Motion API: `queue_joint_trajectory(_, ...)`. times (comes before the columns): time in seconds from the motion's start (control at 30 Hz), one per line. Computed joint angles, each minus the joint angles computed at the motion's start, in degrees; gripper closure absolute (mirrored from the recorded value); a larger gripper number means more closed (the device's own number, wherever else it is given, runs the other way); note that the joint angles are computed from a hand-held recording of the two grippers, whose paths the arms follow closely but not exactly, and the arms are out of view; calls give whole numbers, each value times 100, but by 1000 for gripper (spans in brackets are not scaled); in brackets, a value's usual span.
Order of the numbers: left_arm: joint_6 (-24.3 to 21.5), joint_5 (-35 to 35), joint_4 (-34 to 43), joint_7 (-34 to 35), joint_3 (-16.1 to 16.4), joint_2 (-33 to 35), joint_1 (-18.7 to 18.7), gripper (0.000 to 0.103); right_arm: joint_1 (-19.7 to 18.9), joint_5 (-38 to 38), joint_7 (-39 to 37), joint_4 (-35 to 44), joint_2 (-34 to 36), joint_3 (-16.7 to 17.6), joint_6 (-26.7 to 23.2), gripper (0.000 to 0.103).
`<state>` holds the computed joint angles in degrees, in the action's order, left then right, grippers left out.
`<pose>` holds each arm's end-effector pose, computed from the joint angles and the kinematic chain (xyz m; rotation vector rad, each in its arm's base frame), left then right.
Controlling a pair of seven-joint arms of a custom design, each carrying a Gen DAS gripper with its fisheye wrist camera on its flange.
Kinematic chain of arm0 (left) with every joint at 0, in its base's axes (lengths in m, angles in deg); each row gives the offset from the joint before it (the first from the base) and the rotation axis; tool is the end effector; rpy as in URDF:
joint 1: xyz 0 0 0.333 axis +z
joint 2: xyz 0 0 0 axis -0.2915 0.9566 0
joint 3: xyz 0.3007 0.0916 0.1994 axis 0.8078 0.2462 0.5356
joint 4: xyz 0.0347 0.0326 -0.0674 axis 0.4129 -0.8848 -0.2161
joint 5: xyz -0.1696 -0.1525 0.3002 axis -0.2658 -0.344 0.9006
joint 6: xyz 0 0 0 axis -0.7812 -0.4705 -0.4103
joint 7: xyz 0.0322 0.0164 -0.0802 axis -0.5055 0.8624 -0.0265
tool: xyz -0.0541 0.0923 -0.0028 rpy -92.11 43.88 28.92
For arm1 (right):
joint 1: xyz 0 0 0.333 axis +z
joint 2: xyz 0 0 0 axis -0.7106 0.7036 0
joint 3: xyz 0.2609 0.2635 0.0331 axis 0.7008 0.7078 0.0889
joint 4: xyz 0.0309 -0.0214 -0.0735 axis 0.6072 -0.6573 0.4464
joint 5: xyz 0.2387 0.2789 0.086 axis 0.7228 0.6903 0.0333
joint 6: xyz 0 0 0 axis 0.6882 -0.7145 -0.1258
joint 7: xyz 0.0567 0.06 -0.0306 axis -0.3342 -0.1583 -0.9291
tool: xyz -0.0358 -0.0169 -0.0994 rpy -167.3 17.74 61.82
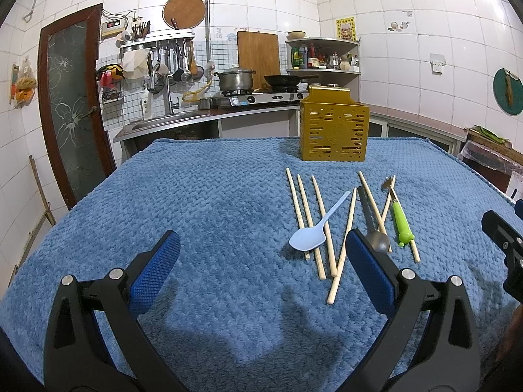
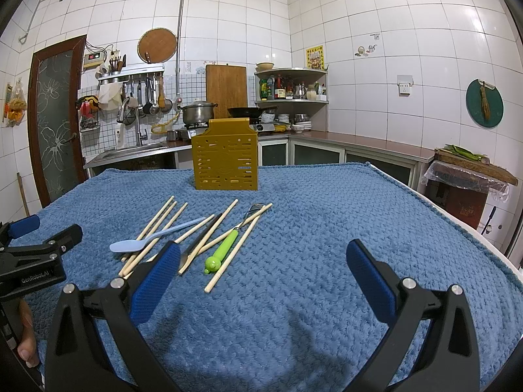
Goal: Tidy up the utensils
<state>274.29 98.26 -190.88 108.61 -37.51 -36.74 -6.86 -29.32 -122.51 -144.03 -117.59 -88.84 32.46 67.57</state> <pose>0.6493 -0.1415 0.5102 -1.2073 1.8670 -1.1256 0.5097 0.1912 0.5517 -1.0979 1.8555 -1.2857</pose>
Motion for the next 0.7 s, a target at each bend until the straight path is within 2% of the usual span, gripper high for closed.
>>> queue_joint_trajectory(0.17, -58, 50, -15, -32, -139, -32, 142, 5, 8, -5, -5, 1, 8, -3, -9, 4)
queue_joint_trajectory(0.57, 42, 34, -56, -120, -66, -48, 103, 5, 16, -84, 52, -69, -95, 43, -98, 4)
queue_joint_trajectory(0.7, 33, 131, -48, -176, -146, -47, 207, 5, 33, -115, 68, -75, -94, 61, -140, 4)
